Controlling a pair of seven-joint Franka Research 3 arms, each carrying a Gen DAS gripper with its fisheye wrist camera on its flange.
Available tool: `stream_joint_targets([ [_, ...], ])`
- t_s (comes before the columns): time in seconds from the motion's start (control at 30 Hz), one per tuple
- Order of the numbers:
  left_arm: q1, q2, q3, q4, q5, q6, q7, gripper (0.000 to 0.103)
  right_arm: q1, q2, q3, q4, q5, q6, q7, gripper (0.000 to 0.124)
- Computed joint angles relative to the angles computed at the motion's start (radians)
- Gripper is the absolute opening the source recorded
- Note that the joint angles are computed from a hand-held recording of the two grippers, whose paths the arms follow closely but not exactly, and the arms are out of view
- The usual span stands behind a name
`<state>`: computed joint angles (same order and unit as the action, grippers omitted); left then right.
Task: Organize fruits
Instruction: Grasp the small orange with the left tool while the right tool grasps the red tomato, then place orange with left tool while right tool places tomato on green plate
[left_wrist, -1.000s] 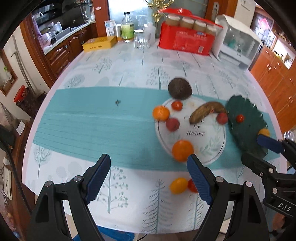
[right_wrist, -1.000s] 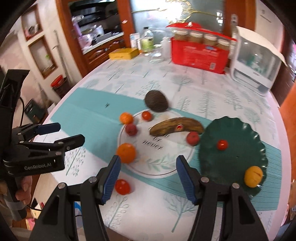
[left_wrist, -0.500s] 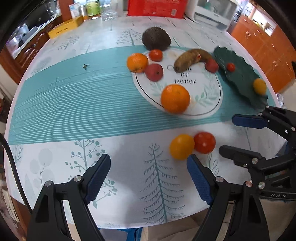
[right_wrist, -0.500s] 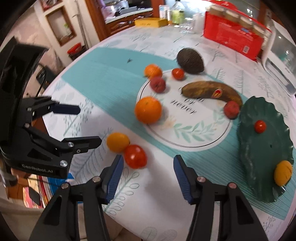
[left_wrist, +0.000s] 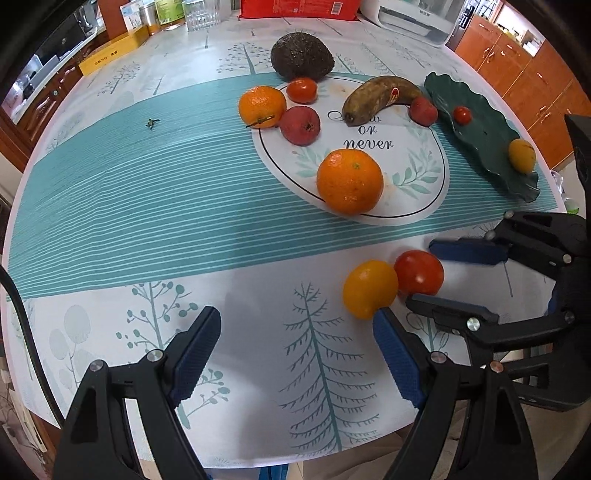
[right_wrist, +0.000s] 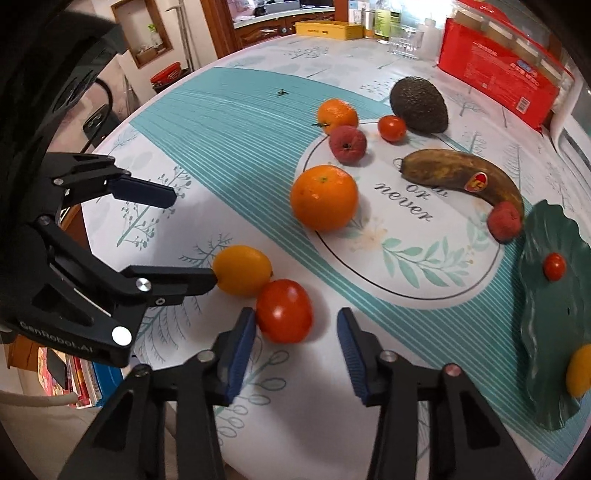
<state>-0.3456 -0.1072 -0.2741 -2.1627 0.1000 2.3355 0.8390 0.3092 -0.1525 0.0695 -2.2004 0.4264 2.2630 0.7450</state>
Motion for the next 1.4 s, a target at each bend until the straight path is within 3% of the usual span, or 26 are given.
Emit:
stream_joint_targets([
  [0.23, -0.003, 0.039, 0.001, 0.031, -0.023, 0.029, 0.035, 0.083, -0.005, -0.001, -0.002, -0.006, -0.012, 0.019, 0.003, 0.032],
  [0.4, -0.007, 0.075, -0.003, 0.06, -0.056, 0.044, 0.074, 0.075, -0.019, 0.015, -0.01, 0.011, -0.023, 0.018, 0.035, 0.032],
  [0.53, -0.009, 0.111, -0.007, 0.09, -0.102, 0.05, 0.114, 0.061, -0.031, 0.02, -0.016, 0.017, -0.025, 0.017, 0.045, 0.031],
  [0.6, -0.011, 0.127, -0.011, 0.109, -0.072, 0.042, 0.098, 0.052, -0.035, 0.021, -0.018, 0.018, -0.022, 0.015, 0.048, 0.031],
  [0.67, -0.014, 0.143, -0.014, 0.13, -0.039, 0.027, 0.081, 0.037, -0.04, 0.022, -0.021, 0.02, -0.019, 0.012, 0.049, 0.032],
  [0.73, -0.014, 0.151, -0.014, 0.139, -0.039, 0.025, 0.074, 0.031, -0.045, 0.021, -0.025, 0.018, -0.015, 0.011, 0.046, 0.031],
  [1.1, -0.014, 0.146, -0.014, 0.145, -0.021, 0.0, 0.004, 0.03, -0.058, 0.016, -0.031, 0.013, 0.003, 0.001, 0.05, 0.031],
  [1.4, -0.028, 0.196, -0.022, 0.26, 0.009, -0.075, -0.035, 0.03, -0.076, 0.001, -0.046, 0.027, 0.035, -0.031, 0.05, 0.031],
])
